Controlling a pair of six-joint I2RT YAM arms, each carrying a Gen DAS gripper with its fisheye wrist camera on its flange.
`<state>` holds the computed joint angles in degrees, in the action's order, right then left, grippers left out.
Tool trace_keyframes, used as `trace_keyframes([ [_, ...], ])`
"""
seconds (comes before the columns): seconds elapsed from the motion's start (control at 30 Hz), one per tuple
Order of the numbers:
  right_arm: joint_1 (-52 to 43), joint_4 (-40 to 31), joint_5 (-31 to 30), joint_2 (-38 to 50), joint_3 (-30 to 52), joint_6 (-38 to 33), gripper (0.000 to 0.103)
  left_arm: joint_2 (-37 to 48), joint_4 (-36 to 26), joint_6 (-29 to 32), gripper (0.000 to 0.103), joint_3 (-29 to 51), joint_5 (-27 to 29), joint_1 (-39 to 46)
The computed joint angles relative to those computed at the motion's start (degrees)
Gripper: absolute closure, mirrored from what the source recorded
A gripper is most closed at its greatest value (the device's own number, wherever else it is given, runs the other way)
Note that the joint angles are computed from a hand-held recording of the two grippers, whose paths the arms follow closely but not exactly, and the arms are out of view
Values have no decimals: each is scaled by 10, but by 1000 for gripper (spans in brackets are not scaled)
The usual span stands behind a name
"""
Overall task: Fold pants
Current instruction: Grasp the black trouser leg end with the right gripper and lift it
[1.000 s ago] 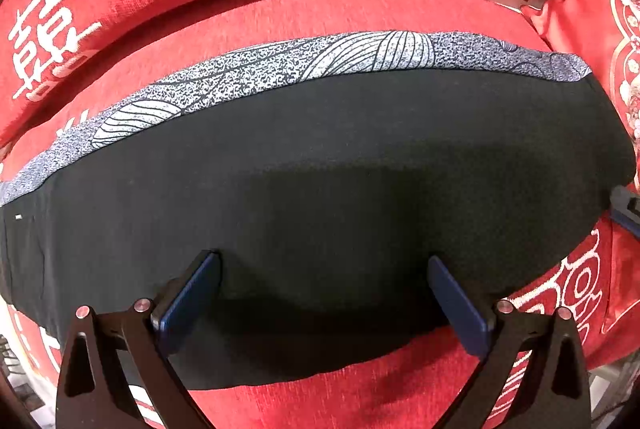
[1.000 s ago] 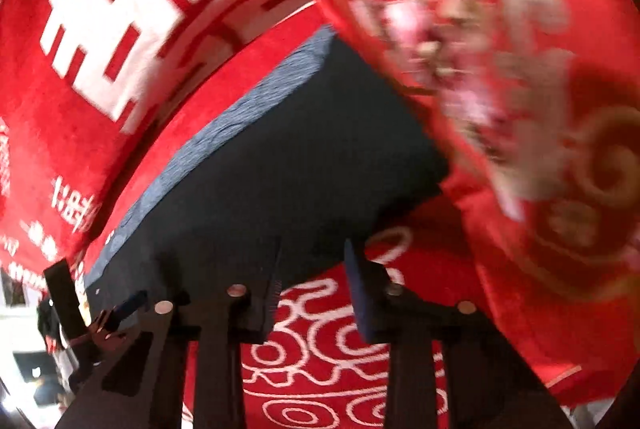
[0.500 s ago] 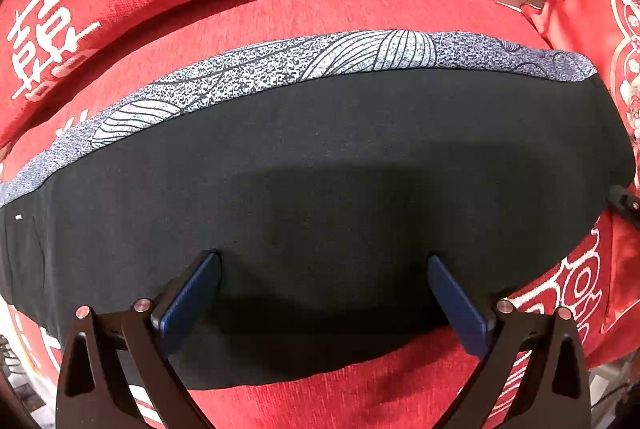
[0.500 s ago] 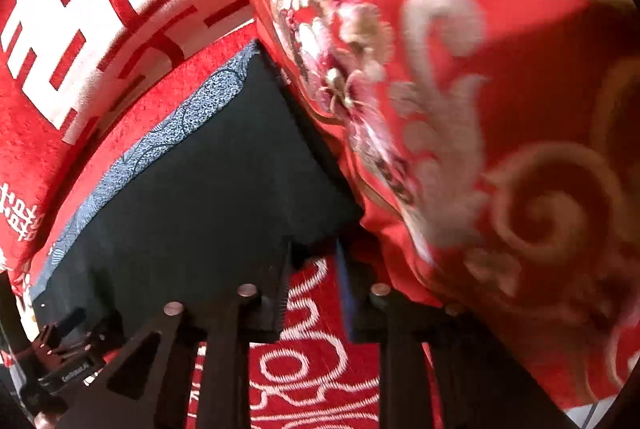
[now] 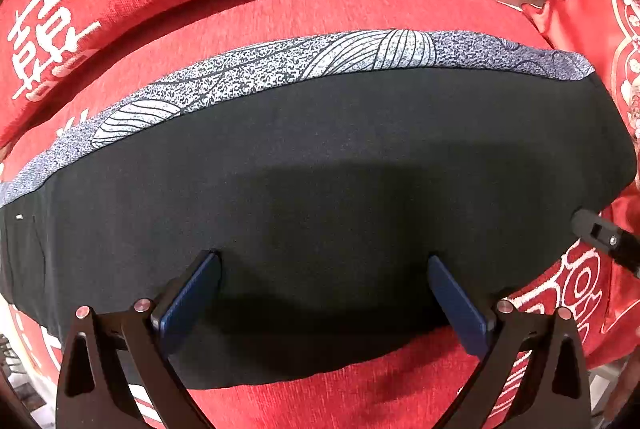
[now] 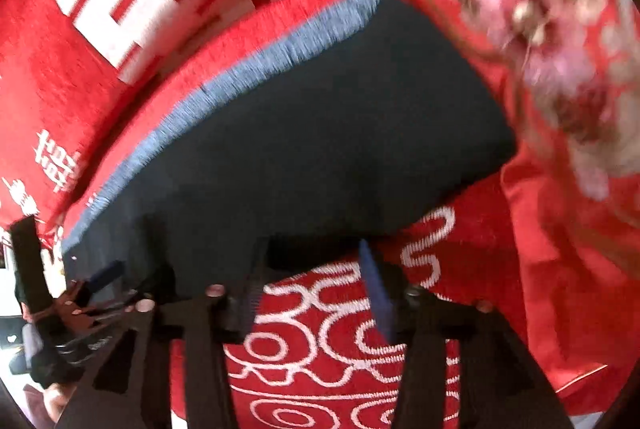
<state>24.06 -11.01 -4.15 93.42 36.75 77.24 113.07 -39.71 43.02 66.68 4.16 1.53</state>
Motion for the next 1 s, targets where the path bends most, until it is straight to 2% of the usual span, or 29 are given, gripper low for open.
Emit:
trace_keyframes([
  [0.27, 25, 51, 1, -44, -57, 47, 49, -3, 3, -5, 0, -4, -1, -2],
  [0.4, 34, 144, 7, -71, -116, 97, 48, -5, 5, -3, 0, -6, 0, 0],
  [0.53, 61, 219, 51, -89, -163, 159, 48, -11, 14, 1, 0, -17, 4, 5],
  [0.73, 124, 357, 195, -63, -228, 283, 48, -28, 26, 14, 0, -38, 15, 18],
  [0.87, 95, 501, 223, 30, -235, 266, 46, -36, 34, 14, 0, -48, 20, 21],
  [1.0, 42, 543, 195, 57, -228, 222, 47, -46, 32, 15, 0, -51, 18, 22],
])
